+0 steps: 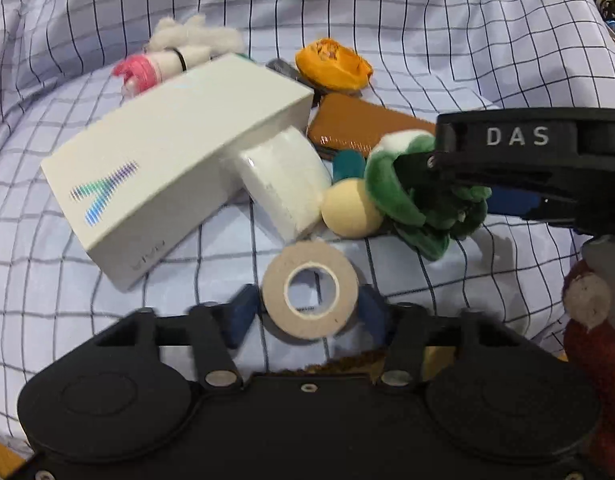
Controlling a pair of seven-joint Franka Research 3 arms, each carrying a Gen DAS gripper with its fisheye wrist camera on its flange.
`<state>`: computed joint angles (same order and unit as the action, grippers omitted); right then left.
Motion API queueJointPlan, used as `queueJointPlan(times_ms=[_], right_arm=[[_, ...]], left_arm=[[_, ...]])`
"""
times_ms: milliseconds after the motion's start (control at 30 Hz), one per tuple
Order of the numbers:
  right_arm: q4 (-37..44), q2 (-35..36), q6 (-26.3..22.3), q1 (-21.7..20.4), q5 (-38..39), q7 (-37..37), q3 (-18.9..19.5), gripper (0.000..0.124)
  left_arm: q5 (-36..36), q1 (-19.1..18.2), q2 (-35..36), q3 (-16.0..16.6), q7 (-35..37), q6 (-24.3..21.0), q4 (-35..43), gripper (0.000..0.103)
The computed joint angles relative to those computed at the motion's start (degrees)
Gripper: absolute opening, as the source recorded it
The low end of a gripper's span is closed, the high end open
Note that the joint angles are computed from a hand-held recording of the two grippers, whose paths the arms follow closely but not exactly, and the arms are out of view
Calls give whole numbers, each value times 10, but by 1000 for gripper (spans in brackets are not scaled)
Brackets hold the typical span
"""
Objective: Organize soft objects
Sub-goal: 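Close the right tool on the green plush while the left tool nears the tape roll, then lift the green plush with the right tool while the left tool grasps the tan tape roll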
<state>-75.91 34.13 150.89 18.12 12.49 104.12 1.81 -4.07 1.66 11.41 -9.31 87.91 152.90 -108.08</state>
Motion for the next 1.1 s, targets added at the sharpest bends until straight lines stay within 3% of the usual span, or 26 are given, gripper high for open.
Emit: queueJointPlan(times_ms=[133, 300, 433, 600, 667, 900, 1100], right_arm=[[30, 20, -17, 3, -3, 5, -1, 79], [46, 31, -28, 5, -3, 15, -1, 79], [47, 31, -31, 3, -1, 2, 4, 56], [10, 5, -3, -5, 15, -20, 13, 51], [-20, -16, 22, -11, 33, -29, 21, 51], [-180, -134, 176, -19, 85, -106, 51, 51], [-332, -247, 297, 0, 92, -141, 50, 52]], left_arm=[[-67, 20, -1, -14, 46, 5, -3, 48], [-97, 22, -11, -10, 44, 14, -12, 48], [-119, 24, -25, -4, 34, 14, -23, 48], [-137, 21, -50, 5, 14, 12, -44, 48], [-137, 19, -61, 9, 5, 8, -53, 48], [-128, 1, -127, 25, -18, 27, -111, 48], [-76, -19, -197, 39, -69, 53, -178, 48]])
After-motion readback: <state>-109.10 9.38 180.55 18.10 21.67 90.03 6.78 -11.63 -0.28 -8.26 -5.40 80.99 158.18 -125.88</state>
